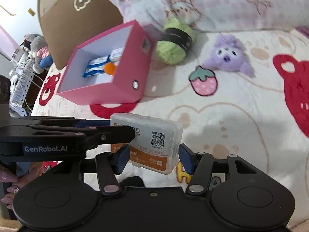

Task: Organize objects
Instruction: 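Lift the floss box with the left gripper and carry it over the pink box, then lower the floss box into the pink box beside the sponge and open the left gripper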

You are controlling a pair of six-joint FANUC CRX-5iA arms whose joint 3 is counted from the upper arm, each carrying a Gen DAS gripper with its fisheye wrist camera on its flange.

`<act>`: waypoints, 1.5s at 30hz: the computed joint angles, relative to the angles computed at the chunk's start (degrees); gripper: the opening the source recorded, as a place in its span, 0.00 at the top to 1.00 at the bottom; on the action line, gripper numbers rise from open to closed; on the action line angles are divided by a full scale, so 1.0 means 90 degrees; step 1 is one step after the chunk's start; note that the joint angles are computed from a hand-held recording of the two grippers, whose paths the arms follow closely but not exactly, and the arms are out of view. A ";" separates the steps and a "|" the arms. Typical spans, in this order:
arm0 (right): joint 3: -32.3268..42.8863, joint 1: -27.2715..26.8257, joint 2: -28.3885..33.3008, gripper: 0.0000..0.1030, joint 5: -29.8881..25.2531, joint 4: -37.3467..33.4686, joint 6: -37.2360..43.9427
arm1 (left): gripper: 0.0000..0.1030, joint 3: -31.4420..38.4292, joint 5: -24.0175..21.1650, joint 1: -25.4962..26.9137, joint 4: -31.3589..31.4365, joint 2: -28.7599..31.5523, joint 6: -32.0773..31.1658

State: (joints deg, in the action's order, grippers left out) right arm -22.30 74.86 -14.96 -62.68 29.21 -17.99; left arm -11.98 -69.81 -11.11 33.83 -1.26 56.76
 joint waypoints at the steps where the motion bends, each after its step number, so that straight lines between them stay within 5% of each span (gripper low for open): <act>1: 0.0092 0.0006 0.0043 0.42 -0.0031 0.0017 0.0038 | 0.62 0.0038 -0.0066 0.0067 -0.0006 -0.0044 -0.0028; 22: 0.1965 -0.0425 0.1195 0.44 -0.0050 0.0217 0.1387 | 0.62 0.0864 -0.0740 0.1306 0.0200 -0.0296 -0.0524; 33: 0.2958 -0.1150 0.2078 0.45 0.0516 0.0204 0.2228 | 0.62 0.1947 -0.0799 0.1739 -0.0010 0.0410 -0.0143; 45: 0.3963 -0.2097 0.3106 0.46 0.1192 -0.1152 0.3460 | 0.62 0.2990 -0.0671 0.1711 -0.0785 0.1554 0.0655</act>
State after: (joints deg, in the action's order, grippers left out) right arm 13.36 55.99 13.00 -51.95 18.84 13.14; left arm 14.93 -75.85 4.29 26.77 12.73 62.65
